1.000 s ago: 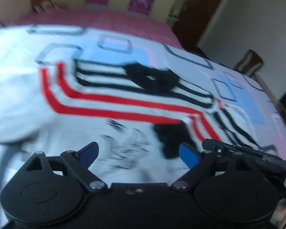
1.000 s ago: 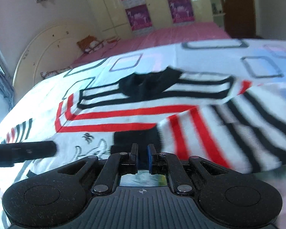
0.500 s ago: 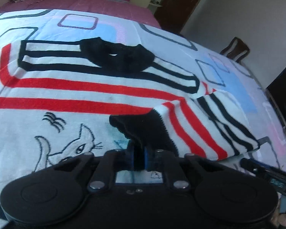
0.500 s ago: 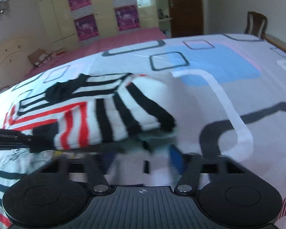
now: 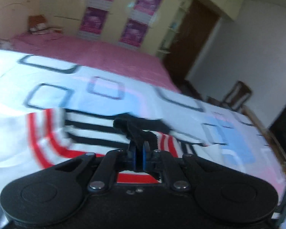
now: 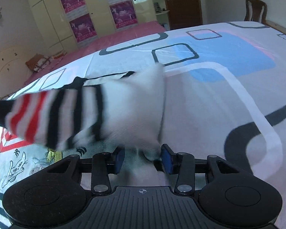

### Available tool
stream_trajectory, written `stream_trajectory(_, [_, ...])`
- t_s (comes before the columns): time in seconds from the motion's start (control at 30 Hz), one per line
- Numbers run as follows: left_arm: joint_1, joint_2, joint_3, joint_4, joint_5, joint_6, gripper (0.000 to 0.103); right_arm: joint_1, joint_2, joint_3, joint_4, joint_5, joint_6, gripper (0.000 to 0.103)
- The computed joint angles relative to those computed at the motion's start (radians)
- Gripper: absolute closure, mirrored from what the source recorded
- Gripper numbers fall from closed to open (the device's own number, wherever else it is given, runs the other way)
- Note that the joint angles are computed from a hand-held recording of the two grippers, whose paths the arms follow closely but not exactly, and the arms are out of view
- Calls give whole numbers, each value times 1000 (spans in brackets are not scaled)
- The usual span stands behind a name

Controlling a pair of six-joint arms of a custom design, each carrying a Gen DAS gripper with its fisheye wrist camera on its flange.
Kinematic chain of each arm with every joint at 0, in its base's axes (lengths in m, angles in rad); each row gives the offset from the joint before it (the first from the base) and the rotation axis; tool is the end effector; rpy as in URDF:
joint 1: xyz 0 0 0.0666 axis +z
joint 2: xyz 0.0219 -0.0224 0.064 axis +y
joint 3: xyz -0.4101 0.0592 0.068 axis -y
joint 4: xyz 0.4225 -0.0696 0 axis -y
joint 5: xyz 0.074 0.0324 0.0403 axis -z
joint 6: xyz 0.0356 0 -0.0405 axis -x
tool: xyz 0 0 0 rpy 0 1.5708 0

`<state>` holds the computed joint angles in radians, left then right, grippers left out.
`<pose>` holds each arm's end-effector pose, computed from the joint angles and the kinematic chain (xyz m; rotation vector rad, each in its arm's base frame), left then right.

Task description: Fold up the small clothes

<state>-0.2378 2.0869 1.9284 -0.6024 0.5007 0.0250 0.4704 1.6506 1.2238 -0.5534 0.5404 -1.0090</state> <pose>0.7507 -0.2000 0.3143 0.4967 2.2682 -0.7148 0.5121 0.2394 0.2721 0.8179 2.2175 0.0011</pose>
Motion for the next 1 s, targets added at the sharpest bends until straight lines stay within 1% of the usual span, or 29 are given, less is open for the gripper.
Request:
stream_trajectory(0.03, [8, 11, 9, -18, -18, 6, 97, 1, 4, 5, -10, 4, 4, 84])
stream_trajectory(0.13, [18, 36, 11, -63, -61, -9, 97, 9, -9, -10, 6, 14, 9, 86])
stream_trajectory(0.23, [11, 43, -13, -73, -85, -29, 97, 23, -23, -20, -13, 55, 10, 87])
stream_trajectory(0.27, [8, 46, -19, -74, -91, -33, 97, 24, -23, -22, -27, 53, -4, 87])
stream_trajectory(0.3, [5, 54, -14, -83, -102, -37, 97, 19, -19, -24, -43, 27, -26, 87])
stream_trajectory(0.33, [3, 67, 2, -103, -112, -43, 97, 17, -22, -35, -39, 11, -41, 87])
stream_trajectory(0.37, [5, 69, 5, -115, -115, -53, 97, 18, -29, -43, -32, 6, -39, 87])
stream_trajectory(0.43, [5, 77, 16, -122, -129, -75, 95, 21, -44, -42, -53, -2, -33, 87])
stream_trajectory(0.5, [8, 55, -9, -102, -155, -67, 89, 24, -68, -52, -59, -8, -30, 87])
stream_trajectory(0.53, [11, 40, -27, -75, -163, -57, 85, 28, -87, -63, -58, 0, -28, 87])
stream_trajectory(0.57, [13, 22, -52, -39, -176, -49, 82, 31, -100, -69, -57, 11, -25, 87])
stream_trajectory(0.6, [15, 4, -75, -3, -180, -42, 81, 32, -115, -75, -61, 23, -21, 86])
stream_trajectory(0.63, [15, -6, -86, 17, -175, -38, 81, 31, -127, -78, -62, 32, -19, 86])
stream_trajectory(0.67, [15, -14, -92, 27, -164, -37, 81, 28, -136, -81, -56, 36, -16, 83])
stream_trajectory(0.7, [12, -20, -93, 29, -151, -43, 81, 20, -141, -82, -49, 37, -11, 72])
stream_trajectory(0.73, [8, -25, -94, 26, -134, -53, 81, 9, -142, -80, -44, 37, -1, 64])
stream_trajectory(0.77, [2, -24, -90, 19, -118, -64, 81, 0, -135, -72, -40, 40, 11, 52])
stream_trajectory(0.83, [-13, -17, -75, -5, -93, -85, 81, -19, -120, -55, -19, 34, 53, 52])
stream_trajectory(0.9, [-29, -7, -64, -14, -83, -88, 81, -39, -99, -36, 5, 18, 94, 52])
stream_trajectory(1.0, [-47, 7, -56, -20, -97, -95, 81, -80, -62, -5, 42, -50, 122, 52])
